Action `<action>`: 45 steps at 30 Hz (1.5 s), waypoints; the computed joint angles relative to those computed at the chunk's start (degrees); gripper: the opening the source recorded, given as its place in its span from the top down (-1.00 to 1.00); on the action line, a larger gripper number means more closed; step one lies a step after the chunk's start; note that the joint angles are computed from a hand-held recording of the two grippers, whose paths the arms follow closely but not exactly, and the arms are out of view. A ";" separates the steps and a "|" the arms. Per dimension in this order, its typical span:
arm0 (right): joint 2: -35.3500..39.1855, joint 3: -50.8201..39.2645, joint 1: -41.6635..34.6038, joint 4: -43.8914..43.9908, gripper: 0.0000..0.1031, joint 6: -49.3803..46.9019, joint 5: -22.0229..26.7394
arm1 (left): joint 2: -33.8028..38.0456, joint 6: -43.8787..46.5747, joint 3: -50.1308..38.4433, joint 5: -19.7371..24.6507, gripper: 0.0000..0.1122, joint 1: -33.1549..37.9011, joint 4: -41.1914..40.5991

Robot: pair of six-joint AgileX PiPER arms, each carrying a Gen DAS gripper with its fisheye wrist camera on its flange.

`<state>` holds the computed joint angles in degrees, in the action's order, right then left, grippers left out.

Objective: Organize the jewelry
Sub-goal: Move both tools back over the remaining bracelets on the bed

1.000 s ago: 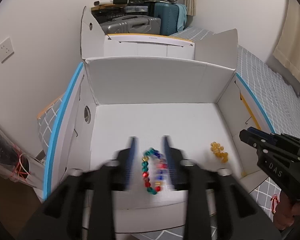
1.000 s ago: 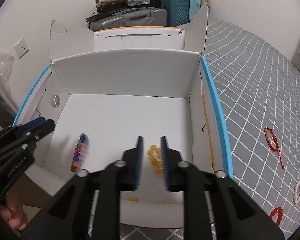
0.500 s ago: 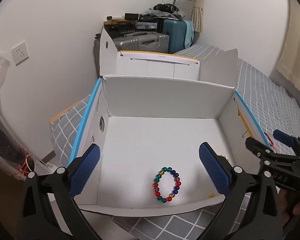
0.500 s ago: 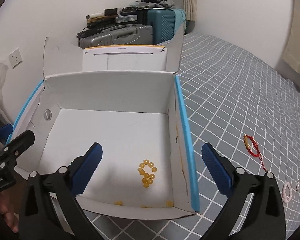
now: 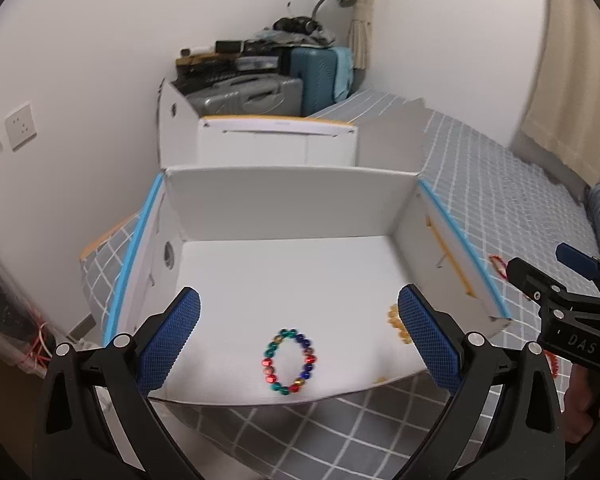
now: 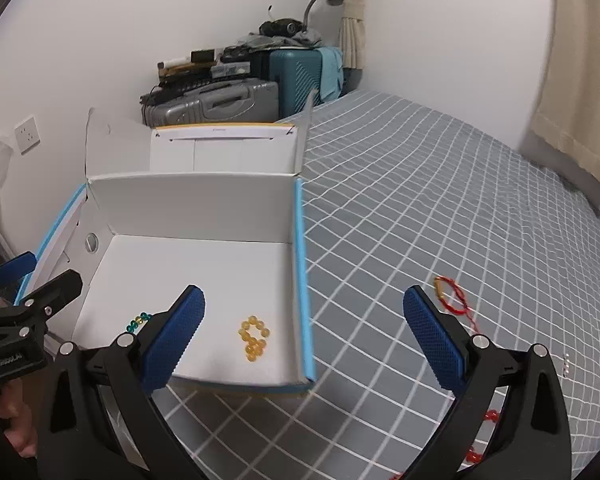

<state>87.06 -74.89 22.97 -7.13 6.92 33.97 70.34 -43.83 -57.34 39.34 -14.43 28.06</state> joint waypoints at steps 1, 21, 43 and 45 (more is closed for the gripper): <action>-1.30 1.11 -0.74 0.06 -0.85 -0.30 -0.21 | -0.13 -0.66 -0.20 0.26 -0.74 -1.37 0.46; -19.33 15.96 -37.96 25.37 -0.85 -32.36 2.32 | 11.92 -7.63 -11.57 -0.95 -0.74 -25.39 4.70; -13.03 29.55 -83.28 51.27 -0.85 -77.27 7.28 | 44.18 12.12 -35.26 -8.04 -0.73 -34.44 -13.31; -11.75 30.79 -84.74 52.05 -0.85 -79.65 6.24 | 46.81 13.38 -37.08 -8.02 -0.73 -33.80 -15.67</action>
<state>75.32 -44.09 -61.76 44.92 -72.73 40.21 117.15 -30.45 -94.41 31.32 -48.24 12.39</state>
